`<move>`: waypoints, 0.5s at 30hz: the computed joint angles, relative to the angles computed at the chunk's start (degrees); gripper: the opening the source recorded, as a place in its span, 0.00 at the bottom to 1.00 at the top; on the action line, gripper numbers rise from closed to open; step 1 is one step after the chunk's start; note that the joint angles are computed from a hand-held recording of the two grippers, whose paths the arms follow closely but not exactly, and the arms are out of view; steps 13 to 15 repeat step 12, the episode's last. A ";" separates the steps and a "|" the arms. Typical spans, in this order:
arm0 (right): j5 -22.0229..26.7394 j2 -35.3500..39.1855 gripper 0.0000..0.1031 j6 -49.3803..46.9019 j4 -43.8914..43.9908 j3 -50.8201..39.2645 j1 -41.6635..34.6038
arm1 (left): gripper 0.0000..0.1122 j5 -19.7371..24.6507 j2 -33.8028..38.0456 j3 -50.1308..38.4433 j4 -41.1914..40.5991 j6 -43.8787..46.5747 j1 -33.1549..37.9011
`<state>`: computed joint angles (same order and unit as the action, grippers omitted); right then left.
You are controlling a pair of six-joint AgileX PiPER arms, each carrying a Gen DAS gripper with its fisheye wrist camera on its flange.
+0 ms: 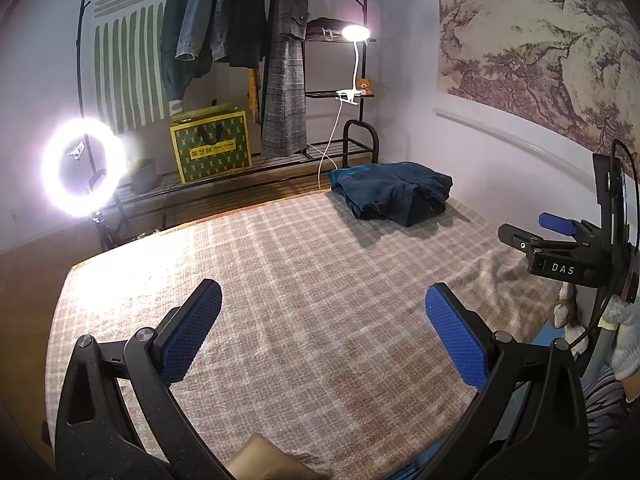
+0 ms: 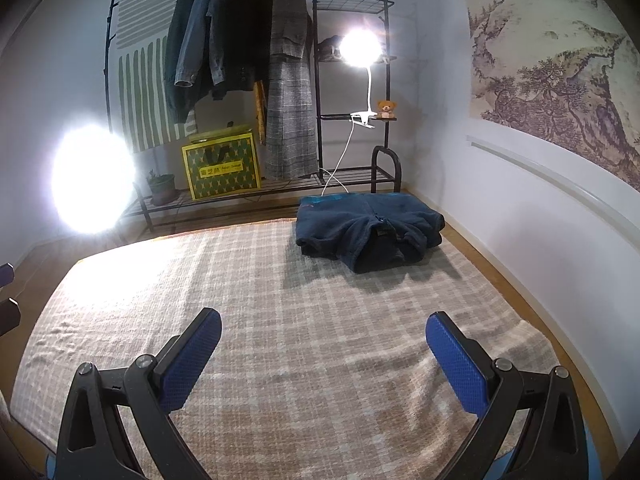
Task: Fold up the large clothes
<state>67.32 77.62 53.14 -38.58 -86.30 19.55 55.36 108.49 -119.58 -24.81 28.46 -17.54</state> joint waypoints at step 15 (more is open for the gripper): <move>-0.07 -0.02 1.00 0.11 -0.13 0.09 0.10 | 0.92 -0.75 -0.55 0.50 -0.21 0.59 -0.01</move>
